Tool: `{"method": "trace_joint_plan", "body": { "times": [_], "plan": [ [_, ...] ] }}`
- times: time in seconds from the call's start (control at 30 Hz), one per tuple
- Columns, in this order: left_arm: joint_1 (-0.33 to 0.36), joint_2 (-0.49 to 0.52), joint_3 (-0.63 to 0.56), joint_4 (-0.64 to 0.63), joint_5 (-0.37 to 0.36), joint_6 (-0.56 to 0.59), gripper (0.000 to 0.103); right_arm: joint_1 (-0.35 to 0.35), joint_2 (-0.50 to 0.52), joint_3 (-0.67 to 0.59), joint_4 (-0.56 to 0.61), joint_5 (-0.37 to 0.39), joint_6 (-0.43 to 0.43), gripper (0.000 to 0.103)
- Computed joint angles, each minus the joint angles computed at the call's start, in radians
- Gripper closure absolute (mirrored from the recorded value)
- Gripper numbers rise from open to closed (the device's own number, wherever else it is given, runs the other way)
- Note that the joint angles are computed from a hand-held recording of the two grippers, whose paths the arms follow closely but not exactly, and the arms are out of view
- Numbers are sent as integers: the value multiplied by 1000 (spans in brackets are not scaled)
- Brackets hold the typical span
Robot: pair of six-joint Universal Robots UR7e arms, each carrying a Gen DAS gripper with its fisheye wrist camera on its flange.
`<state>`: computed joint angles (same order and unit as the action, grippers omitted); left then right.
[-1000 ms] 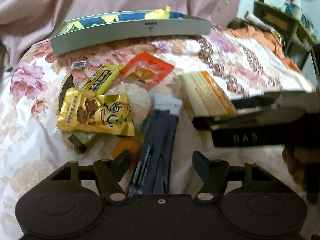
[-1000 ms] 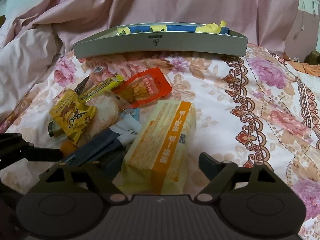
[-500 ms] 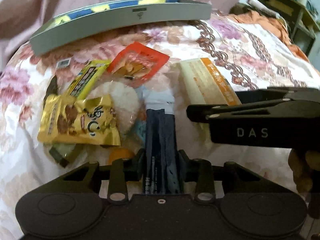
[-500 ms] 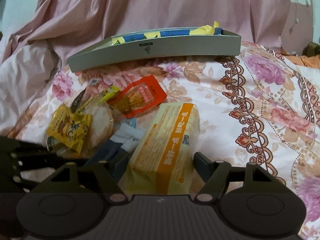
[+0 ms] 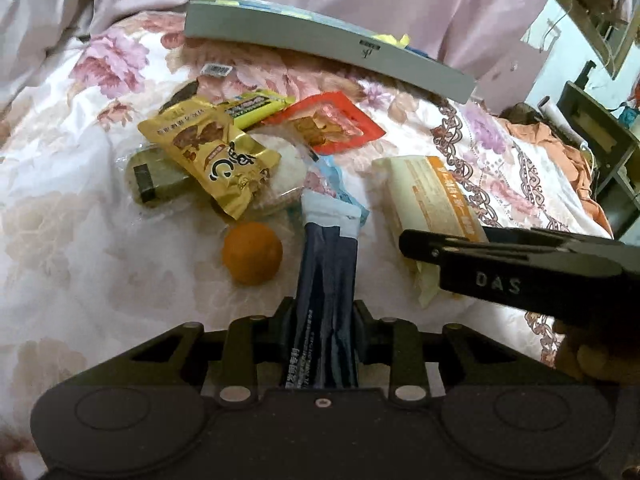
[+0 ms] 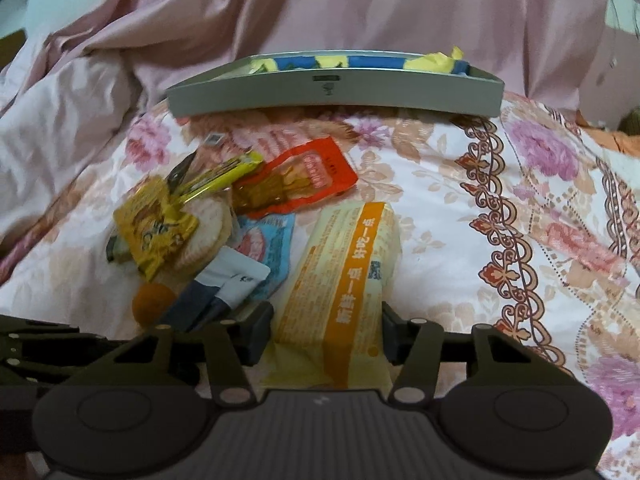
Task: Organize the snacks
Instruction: 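Grasp the dark blue stick pack with the left tool while the right tool grasps the cream bread bag, then carry the blue stick pack and bread bag into the grey tray and release both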
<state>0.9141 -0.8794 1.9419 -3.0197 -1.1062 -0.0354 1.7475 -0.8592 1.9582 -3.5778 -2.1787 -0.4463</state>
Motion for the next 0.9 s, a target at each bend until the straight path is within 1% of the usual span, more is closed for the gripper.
{"method": "trace_joint_plan", "body": {
  "times": [0.1, 0.2, 0.23, 0.3, 0.37, 0.43, 0.47, 0.6, 0.67, 0.73, 0.9],
  "plan": [
    [4, 10, -1, -23, 0, 42, 69, 5, 17, -2, -32, -14, -38, 43],
    [13, 20, -27, 2, -2, 65, 64, -2, 39, -15, -68, -2, -56, 38],
    [16, 24, -40, 18, -5, 70, 64, -4, 47, -22, -73, -4, -61, 36],
    [21, 28, -54, 35, -10, 77, 64, -11, 61, -37, -74, -9, -60, 34],
    [24, 33, -62, 39, -12, 76, 62, -17, 63, -41, -65, -7, -40, 33],
    [22, 39, -67, 41, -5, 76, 62, -25, 56, -39, -53, 4, -15, 34],
    [19, 41, -68, 43, 1, 78, 65, -26, 54, -37, -52, 7, -13, 37],
    [12, 36, -63, 46, 15, 58, 71, -19, 64, -40, -73, -8, -45, 42],
    [8, 29, -58, 47, 16, 42, 73, -13, 73, -41, -102, -14, -71, 43],
    [-1, 19, -43, 38, 22, 42, 74, -8, 84, -42, -135, -16, -118, 44],
    [-24, -10, 4, 10, 33, 31, 76, 18, 128, -53, -279, -34, -309, 45]
  ]
}}
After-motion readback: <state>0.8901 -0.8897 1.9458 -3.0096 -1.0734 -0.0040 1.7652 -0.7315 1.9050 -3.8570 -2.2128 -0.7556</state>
